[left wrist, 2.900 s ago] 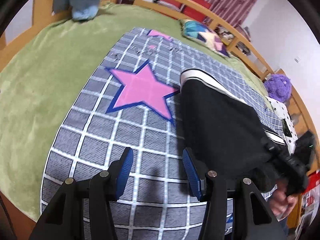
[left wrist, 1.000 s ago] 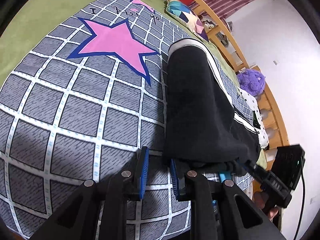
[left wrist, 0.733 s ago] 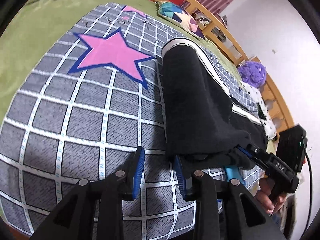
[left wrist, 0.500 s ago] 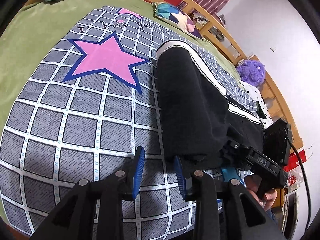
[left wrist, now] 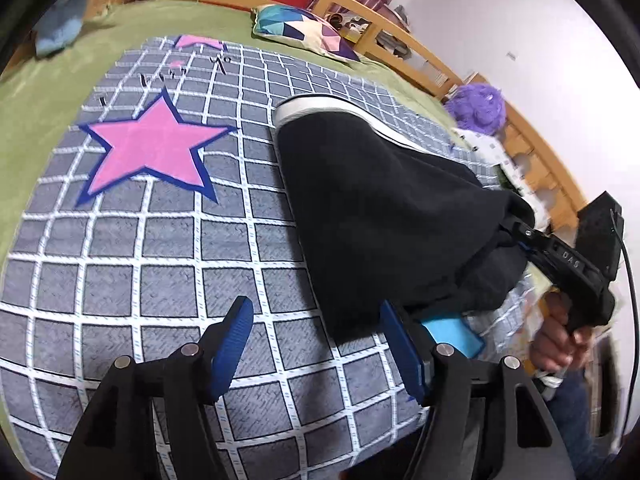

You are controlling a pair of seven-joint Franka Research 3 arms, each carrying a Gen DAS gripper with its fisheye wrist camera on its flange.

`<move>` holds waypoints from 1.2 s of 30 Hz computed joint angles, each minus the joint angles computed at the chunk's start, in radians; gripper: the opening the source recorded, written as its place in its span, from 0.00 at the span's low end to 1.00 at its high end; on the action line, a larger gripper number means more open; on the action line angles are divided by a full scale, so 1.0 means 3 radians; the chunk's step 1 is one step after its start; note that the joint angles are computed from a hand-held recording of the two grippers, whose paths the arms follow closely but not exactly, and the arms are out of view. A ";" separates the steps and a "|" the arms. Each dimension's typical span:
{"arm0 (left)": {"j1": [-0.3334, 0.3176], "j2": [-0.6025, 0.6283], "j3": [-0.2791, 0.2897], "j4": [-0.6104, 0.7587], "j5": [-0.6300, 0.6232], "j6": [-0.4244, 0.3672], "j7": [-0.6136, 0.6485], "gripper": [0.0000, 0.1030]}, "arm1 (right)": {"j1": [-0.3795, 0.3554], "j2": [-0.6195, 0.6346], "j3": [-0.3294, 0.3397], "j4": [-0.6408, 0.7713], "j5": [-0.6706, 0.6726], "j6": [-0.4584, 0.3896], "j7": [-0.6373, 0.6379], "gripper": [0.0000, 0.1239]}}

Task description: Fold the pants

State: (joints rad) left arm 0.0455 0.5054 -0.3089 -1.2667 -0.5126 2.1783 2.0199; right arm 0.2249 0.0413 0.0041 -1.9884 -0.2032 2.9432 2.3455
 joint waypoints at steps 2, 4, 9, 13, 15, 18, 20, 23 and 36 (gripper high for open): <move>0.0003 0.0009 -0.0006 0.0020 0.0008 -0.0043 0.0017 0.62 | -0.0042 -0.0116 -0.0047 -0.0159 -0.0175 0.0004 0.0258 0.12; 0.0019 0.0061 -0.0020 0.0093 -0.0029 -0.0161 -0.0020 0.62 | -0.0128 -0.0261 -0.0035 -0.0392 -0.0134 0.0155 0.0359 0.12; -0.0024 0.0043 0.0000 0.0071 0.0049 -0.0161 -0.0040 0.62 | -0.0228 -0.0253 0.0053 -0.0465 0.0141 -0.0088 0.0047 0.13; -0.0034 0.0067 0.0019 0.0113 0.0062 -0.0168 -0.0100 0.62 | -0.0211 -0.0308 0.0071 -0.0587 0.0526 -0.0201 -0.0273 0.22; -0.0046 0.0117 0.0032 0.0185 0.0093 -0.0194 -0.0187 0.62 | -0.0207 -0.0382 0.0078 -0.0690 0.0686 -0.0149 -0.0370 0.25; -0.0042 0.0176 0.0012 0.0272 0.0094 -0.0220 -0.0249 0.62 | -0.0178 -0.0413 0.0056 -0.0828 0.1125 0.0056 -0.0567 0.25; -0.0058 0.0186 0.0000 0.0306 0.0119 -0.0227 -0.0256 0.62 | -0.0102 -0.0321 0.0009 -0.0776 0.1646 0.0036 -0.0916 0.24; -0.0078 0.0154 -0.0013 0.0288 0.0151 -0.0188 -0.0222 0.62 | -0.0090 -0.0229 0.0039 -0.0730 0.1927 0.0124 -0.1160 0.15; -0.0098 0.0071 -0.0020 0.0176 0.0153 -0.0124 -0.0136 0.62 | -0.0437 -0.0653 0.0173 -0.0916 0.0952 -0.0404 -0.0681 0.18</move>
